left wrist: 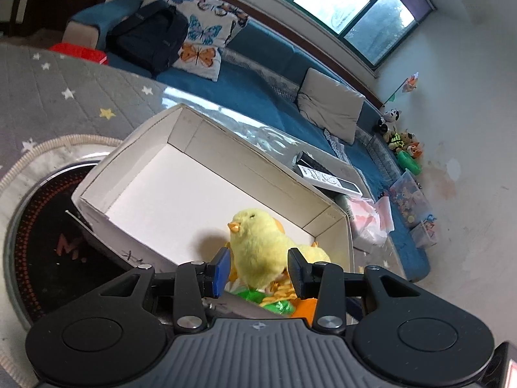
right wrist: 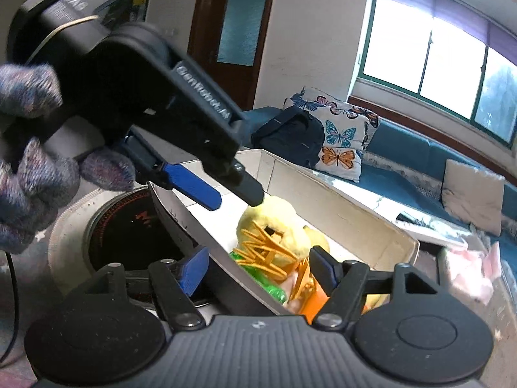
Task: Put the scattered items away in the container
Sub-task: 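Lower the chick into the box and open the left gripper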
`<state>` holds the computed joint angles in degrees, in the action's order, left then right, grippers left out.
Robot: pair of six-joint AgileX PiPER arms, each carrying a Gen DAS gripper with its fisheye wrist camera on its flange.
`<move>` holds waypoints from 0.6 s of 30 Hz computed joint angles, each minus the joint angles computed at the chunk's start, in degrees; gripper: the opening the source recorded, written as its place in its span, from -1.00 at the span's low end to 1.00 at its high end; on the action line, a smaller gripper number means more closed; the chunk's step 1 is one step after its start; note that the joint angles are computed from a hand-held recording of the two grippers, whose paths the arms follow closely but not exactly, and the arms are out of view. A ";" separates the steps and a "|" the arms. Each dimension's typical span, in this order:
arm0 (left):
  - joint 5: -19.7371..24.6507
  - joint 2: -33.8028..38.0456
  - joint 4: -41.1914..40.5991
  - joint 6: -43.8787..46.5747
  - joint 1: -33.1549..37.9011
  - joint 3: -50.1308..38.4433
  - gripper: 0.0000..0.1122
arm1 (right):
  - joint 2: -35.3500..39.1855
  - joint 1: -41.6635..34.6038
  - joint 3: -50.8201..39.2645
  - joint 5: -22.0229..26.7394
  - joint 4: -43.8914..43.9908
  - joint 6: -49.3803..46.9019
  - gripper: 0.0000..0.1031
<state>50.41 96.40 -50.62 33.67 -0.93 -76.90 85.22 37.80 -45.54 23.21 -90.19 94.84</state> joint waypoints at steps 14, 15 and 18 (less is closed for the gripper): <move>-8.54 -14.13 -1.69 10.58 -0.07 16.80 -0.27 | -4.90 7.11 4.64 8.02 7.77 1.25 0.61; -8.67 -14.64 -1.66 10.67 0.05 17.57 -0.27 | -5.10 7.70 4.92 8.55 8.25 1.28 0.62; -10.05 -16.21 -0.91 10.58 0.00 19.87 -0.27 | -5.65 9.45 5.72 10.14 9.10 2.07 0.64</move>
<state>40.36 80.19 -51.53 44.25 -0.93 -57.03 79.57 47.25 -39.82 33.35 -81.09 96.91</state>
